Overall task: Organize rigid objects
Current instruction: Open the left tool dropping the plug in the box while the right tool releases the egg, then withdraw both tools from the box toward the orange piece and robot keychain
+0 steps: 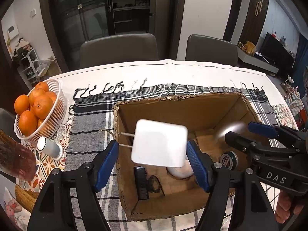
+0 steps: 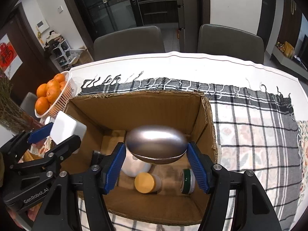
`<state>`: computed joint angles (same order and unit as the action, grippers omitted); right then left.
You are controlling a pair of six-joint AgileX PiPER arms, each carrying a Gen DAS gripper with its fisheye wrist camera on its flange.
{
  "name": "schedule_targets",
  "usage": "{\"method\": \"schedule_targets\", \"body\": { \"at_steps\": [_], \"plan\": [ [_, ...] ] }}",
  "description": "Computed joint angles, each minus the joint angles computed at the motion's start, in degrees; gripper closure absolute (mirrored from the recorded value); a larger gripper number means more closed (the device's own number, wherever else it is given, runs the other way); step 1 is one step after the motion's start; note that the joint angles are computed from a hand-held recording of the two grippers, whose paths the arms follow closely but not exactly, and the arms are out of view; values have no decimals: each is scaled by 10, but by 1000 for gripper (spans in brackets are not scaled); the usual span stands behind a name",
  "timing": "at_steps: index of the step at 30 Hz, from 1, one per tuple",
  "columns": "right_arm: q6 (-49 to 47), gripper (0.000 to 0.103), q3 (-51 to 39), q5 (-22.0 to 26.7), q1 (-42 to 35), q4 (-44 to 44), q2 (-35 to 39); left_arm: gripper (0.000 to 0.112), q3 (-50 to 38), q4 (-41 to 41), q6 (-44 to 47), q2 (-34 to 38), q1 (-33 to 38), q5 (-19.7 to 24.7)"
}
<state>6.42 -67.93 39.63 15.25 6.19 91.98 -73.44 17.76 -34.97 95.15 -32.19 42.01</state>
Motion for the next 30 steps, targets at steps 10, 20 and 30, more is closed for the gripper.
{"method": "schedule_targets", "body": {
  "at_steps": [10,20,30],
  "plan": [
    [24,37,33,-13,12,-15,-46,40,38,27,-48,-47,-22,-10],
    [246,37,114,-45,90,-195,-167,40,138,149,-202,-168,-85,-10],
    [548,37,167,48,258,-466,-279,38,219,252,-343,-280,-180,44]
  ]
}}
